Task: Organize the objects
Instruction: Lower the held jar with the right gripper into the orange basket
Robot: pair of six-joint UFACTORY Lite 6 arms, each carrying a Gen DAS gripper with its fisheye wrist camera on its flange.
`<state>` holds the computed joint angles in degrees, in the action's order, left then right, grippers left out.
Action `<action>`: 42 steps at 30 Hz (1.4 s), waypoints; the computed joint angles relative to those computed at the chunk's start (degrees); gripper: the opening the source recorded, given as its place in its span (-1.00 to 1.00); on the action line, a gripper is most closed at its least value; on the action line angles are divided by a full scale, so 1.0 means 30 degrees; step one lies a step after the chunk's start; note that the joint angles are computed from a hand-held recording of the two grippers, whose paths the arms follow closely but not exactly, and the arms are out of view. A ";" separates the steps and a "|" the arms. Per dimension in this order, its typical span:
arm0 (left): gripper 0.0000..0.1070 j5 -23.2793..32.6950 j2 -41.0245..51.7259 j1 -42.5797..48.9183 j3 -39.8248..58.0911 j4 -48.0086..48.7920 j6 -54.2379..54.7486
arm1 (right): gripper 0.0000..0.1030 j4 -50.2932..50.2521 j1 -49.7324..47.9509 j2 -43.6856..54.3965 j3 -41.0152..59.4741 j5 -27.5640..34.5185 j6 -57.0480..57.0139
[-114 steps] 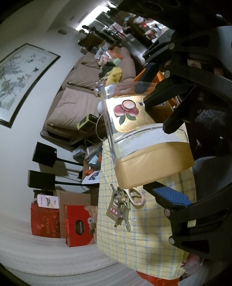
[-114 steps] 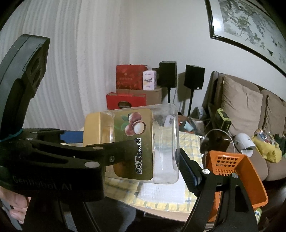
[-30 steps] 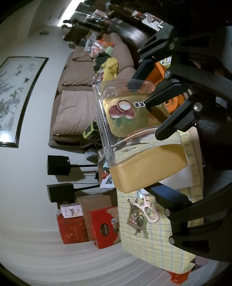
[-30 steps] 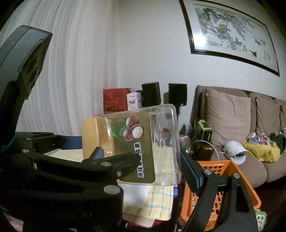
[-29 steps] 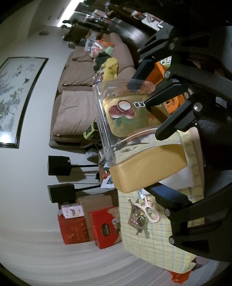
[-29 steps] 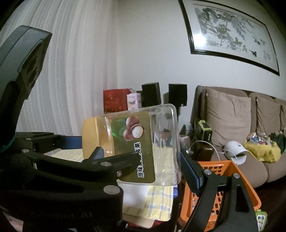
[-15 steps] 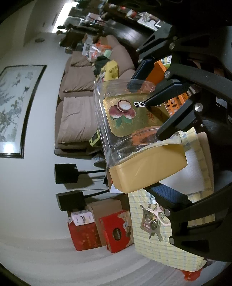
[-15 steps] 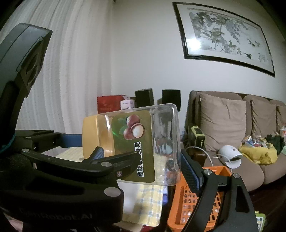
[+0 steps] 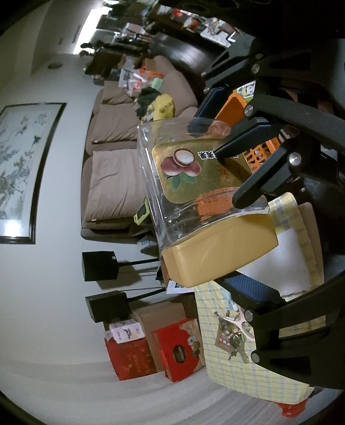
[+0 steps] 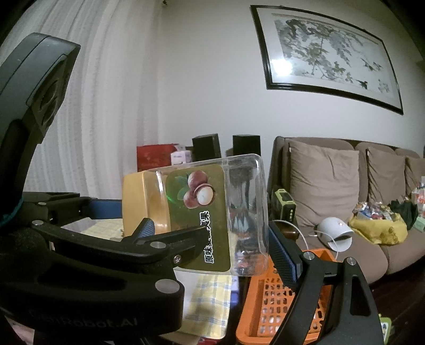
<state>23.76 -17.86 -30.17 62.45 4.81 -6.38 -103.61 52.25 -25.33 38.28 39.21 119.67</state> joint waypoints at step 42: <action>0.58 -0.0142 0.2107 -0.3394 0.2324 0.4684 -0.4595 | 0.68 0.1795 -0.1465 -0.2832 -0.0997 0.0127 -0.2583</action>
<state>23.34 -11.54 -40.35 69.42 18.86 -20.17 -98.22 47.86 -33.82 35.29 39.59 111.92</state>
